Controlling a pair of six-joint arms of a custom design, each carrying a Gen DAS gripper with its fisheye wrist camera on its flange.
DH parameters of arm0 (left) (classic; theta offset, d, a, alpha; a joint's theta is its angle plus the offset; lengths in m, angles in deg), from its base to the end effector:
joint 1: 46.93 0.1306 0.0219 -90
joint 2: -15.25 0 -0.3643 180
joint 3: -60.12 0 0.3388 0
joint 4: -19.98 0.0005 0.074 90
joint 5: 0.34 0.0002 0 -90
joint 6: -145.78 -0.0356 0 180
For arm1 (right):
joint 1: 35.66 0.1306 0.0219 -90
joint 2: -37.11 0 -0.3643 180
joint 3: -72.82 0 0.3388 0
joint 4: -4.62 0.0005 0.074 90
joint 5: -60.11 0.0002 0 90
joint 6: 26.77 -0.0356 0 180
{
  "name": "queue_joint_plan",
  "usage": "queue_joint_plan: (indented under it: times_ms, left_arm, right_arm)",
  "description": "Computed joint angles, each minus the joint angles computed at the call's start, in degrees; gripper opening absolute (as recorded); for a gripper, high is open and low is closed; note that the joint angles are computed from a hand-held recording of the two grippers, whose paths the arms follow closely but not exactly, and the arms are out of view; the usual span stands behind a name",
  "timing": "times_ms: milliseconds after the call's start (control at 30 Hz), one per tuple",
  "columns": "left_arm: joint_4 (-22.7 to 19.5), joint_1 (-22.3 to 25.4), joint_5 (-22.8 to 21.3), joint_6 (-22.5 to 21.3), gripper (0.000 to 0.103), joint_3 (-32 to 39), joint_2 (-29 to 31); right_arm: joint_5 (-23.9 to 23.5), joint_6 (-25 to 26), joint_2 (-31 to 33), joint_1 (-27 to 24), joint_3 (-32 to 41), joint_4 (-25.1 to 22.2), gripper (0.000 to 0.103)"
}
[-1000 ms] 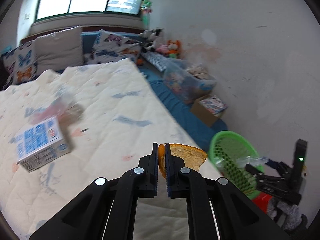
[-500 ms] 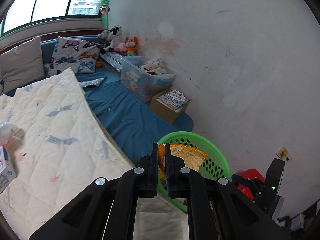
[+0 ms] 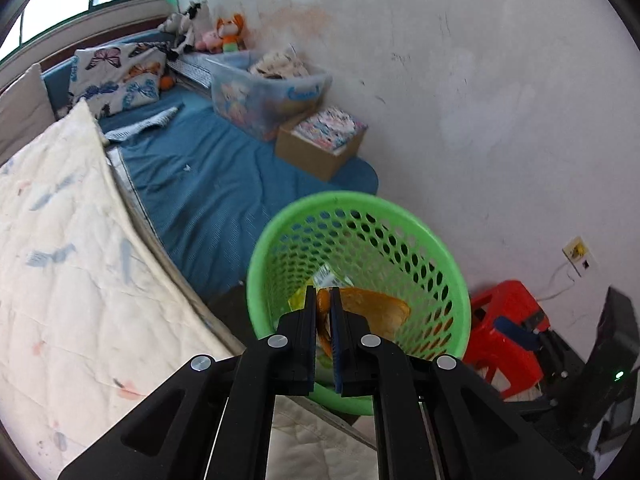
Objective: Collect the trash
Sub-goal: 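Open the left tool over the basket to drop the bread slice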
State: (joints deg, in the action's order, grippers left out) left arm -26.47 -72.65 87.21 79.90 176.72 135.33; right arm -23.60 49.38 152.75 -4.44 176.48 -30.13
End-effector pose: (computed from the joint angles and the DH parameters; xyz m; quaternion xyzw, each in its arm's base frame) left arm 0.5528 -0.2651 0.3413 0.0058 0.9393 -0.1261 0.3191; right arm 0.5032 0.2999 0.3089 -0.1202 0.9206 0.0940 0.3596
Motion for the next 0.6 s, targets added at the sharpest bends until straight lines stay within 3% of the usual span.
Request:
queue_joint_plan:
  times_ms: [233, 367, 600]
  left_arm:
    - [0.45, -0.55, 2.06, -0.36, 0.007, -0.05, 0.6]
    - [1.93, -0.62, 2.95, -0.03, 0.015, -1.85, -0.44]
    - [4.31, 0.14, 3.6, 0.15, 0.021, -6.72, -4.19]
  right_arm:
    - [0.17, -0.74, -0.59, -0.48, -0.71, 0.19, 0.088]
    - [0.27, -0.79, -0.69, -0.36, -0.5, 0.25, 0.088]
    - [0.55, 0.07, -0.76, 0.54, 0.49, 0.03, 0.088]
